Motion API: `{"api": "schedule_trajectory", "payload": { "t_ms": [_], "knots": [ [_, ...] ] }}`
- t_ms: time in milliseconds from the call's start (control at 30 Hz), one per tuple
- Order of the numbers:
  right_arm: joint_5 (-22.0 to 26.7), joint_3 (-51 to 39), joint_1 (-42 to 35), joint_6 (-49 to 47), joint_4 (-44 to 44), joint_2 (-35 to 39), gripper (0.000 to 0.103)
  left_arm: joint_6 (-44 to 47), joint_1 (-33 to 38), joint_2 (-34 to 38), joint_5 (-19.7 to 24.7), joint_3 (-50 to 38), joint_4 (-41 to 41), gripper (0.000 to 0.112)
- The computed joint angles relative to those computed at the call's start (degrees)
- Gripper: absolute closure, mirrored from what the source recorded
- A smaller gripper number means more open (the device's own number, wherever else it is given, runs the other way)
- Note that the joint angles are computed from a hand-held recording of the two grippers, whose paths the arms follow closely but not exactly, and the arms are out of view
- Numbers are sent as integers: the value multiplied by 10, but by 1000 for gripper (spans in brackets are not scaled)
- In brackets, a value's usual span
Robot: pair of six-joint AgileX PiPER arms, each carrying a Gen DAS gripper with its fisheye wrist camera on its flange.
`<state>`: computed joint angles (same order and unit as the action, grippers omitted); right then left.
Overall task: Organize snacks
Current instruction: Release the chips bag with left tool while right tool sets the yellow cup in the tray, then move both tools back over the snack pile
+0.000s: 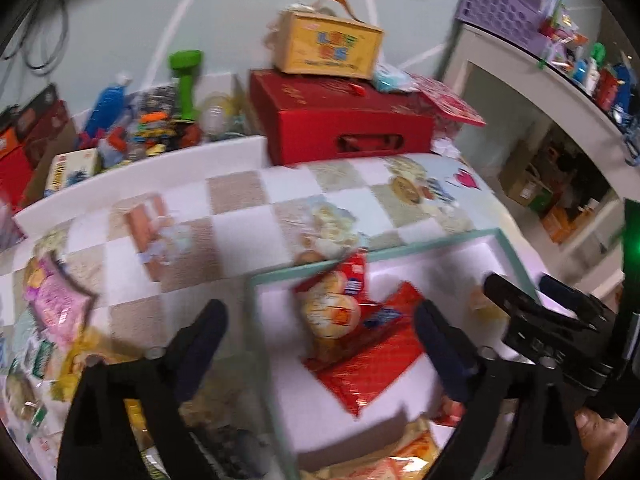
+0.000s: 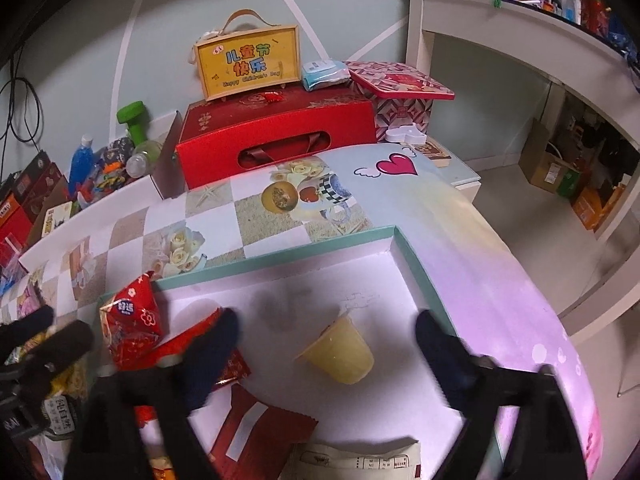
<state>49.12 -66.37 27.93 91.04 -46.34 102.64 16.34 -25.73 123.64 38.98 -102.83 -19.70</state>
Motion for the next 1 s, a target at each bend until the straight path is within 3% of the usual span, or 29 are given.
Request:
{"api": "schedule_trajectory", "payload": {
  "t_ms": [267, 500, 633, 900, 1000],
  "knots": [
    [3, -3, 22, 5, 8, 9, 0, -85, 13, -30, -62, 65, 92, 10],
    [46, -42, 70, 21, 6, 16, 0, -27, 40, -90, -116, 159, 35, 10],
    [54, -70, 91, 15, 20, 17, 0, 0, 58, -124, -122, 198, 17, 10],
    [126, -183, 150, 3, 15, 53, 0, 33, 112, -191, -125, 251, 17, 10],
    [128, -212, 163, 7, 21, 68, 0, 53, 143, -209, -123, 271, 2, 10]
  ]
}}
